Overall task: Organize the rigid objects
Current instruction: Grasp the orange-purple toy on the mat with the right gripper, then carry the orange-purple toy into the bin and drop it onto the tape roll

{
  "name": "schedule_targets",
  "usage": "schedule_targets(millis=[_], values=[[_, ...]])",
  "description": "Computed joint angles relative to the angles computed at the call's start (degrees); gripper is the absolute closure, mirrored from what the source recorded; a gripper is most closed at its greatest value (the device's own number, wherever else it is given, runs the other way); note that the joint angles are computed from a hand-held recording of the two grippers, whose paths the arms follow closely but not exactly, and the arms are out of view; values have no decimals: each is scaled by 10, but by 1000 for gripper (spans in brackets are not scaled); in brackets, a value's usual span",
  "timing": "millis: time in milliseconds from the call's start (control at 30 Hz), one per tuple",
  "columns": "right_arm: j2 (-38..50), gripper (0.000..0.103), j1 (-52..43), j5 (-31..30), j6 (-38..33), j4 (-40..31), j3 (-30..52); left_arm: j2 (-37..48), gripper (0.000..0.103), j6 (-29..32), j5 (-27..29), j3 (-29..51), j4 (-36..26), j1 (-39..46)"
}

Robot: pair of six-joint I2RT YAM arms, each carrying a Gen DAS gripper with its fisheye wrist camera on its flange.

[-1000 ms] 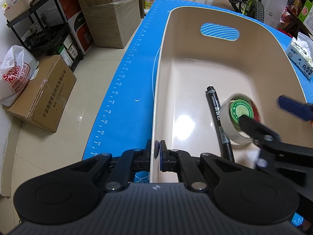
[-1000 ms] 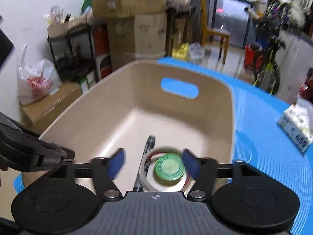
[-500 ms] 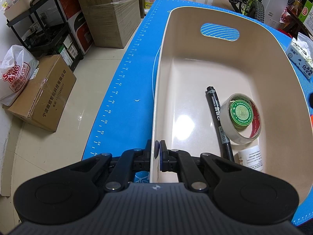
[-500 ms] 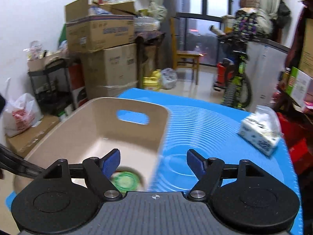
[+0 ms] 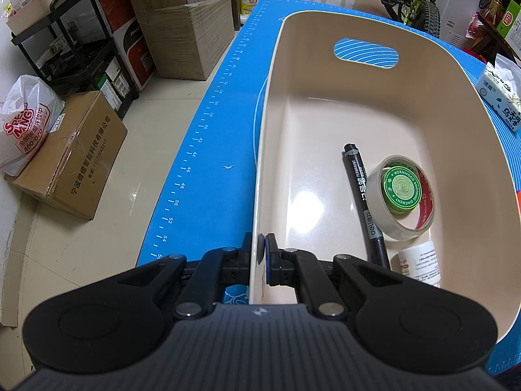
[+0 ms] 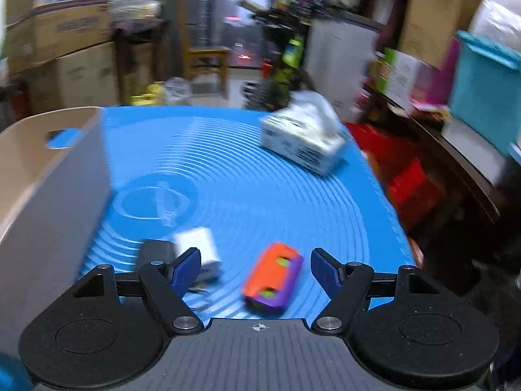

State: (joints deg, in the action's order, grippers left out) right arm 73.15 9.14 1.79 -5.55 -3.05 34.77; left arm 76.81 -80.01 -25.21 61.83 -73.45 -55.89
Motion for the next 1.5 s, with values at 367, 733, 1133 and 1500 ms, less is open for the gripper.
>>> schedule_targets(millis=[367, 733, 1133, 1500], values=[[124, 25, -5, 34, 59, 64, 31, 0, 95, 0, -1, 0, -2, 0], [169, 35, 5, 38, 74, 93, 29, 0, 95, 2, -1, -2, -1, 0], [157, 54, 5, 13, 62, 75, 31, -2, 95, 2, -1, -4, -1, 0], [82, 54, 16, -12, 79, 40, 36, 0, 95, 1, 0, -2, -1, 0]])
